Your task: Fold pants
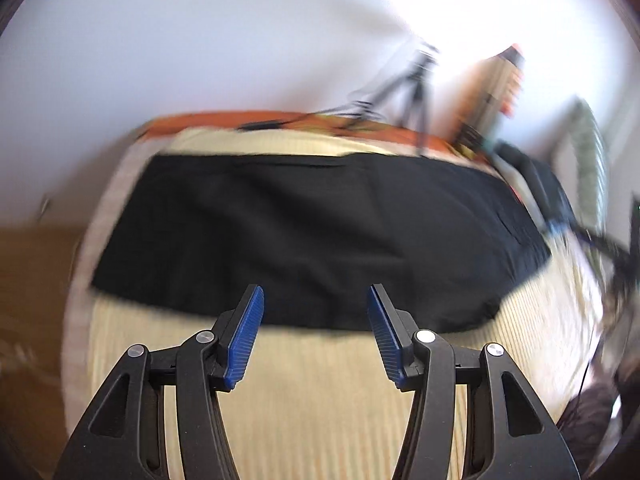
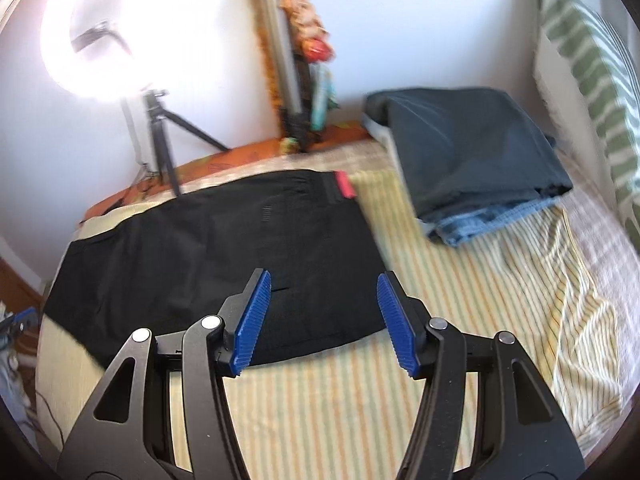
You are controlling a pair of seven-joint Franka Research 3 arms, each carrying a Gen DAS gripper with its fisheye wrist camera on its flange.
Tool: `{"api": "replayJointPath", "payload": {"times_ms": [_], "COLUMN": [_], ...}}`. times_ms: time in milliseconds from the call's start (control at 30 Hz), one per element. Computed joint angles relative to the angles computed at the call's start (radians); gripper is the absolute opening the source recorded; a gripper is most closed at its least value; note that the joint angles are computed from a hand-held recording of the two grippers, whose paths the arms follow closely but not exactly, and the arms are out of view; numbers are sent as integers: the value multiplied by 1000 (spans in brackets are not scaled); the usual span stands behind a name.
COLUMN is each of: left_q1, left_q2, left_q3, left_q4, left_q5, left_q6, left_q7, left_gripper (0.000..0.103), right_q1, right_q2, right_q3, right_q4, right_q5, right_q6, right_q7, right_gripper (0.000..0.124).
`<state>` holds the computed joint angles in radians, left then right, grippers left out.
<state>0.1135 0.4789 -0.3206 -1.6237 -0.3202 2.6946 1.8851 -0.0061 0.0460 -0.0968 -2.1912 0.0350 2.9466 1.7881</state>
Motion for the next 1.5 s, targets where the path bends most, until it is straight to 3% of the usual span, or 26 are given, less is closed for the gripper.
{"api": "replayJointPath", "payload": {"times_ms": [100, 233, 400, 533, 800, 1033, 1133, 1200, 1267, 1367, 1500], "left_q1": [33, 89, 178, 193, 122, 147, 141, 117, 95, 103, 49], "left_q2": [-7, 33, 114, 164, 214, 290, 312, 319, 328, 334, 298], "left_q3": [31, 27, -38, -60, 10, -44, -48, -19, 14, 3, 49], "left_q4": [-1, 41, 70, 93, 153, 210, 234, 251, 270, 271, 236], "left_q5": [-31, -135, -342, -388, -227, -155, -94, -41, 9, 47, 171], "left_q6": [-17, -57, -16, 27, 37, 147, 166, 158, 144, 160, 236], "left_q7": [-72, -169, -238, -271, -434, -488, -494, -525, -566, -573, -564], "left_gripper": [55, 57, 57, 57, 57, 57, 54, 40, 14, 6, 5], "right_q1": [16, 47, 94, 117, 119, 87, 100, 108, 111, 109, 109], "right_q2": [-14, -5, 45, 104, 160, 172, 181, 185, 186, 185, 187], "right_q3": [27, 68, 106, 138, 169, 187, 172, 163, 158, 154, 148], "right_q4": [7, 34, 88, 146, 186, 214, 225, 225, 225, 223, 221], "right_q5": [55, 218, 325, 424, 523, 660, 642, 618, 604, 594, 573], "right_q6": [-1, 1, 3, 4, -7, -13, -31, -38, -43, -40, -41], "right_q7": [-73, -218, -321, -399, -505, -578, -571, -557, -547, -537, -521], "right_gripper": [59, 59, 59, 59, 59, 59, 59, 59, 59, 59, 59]}}
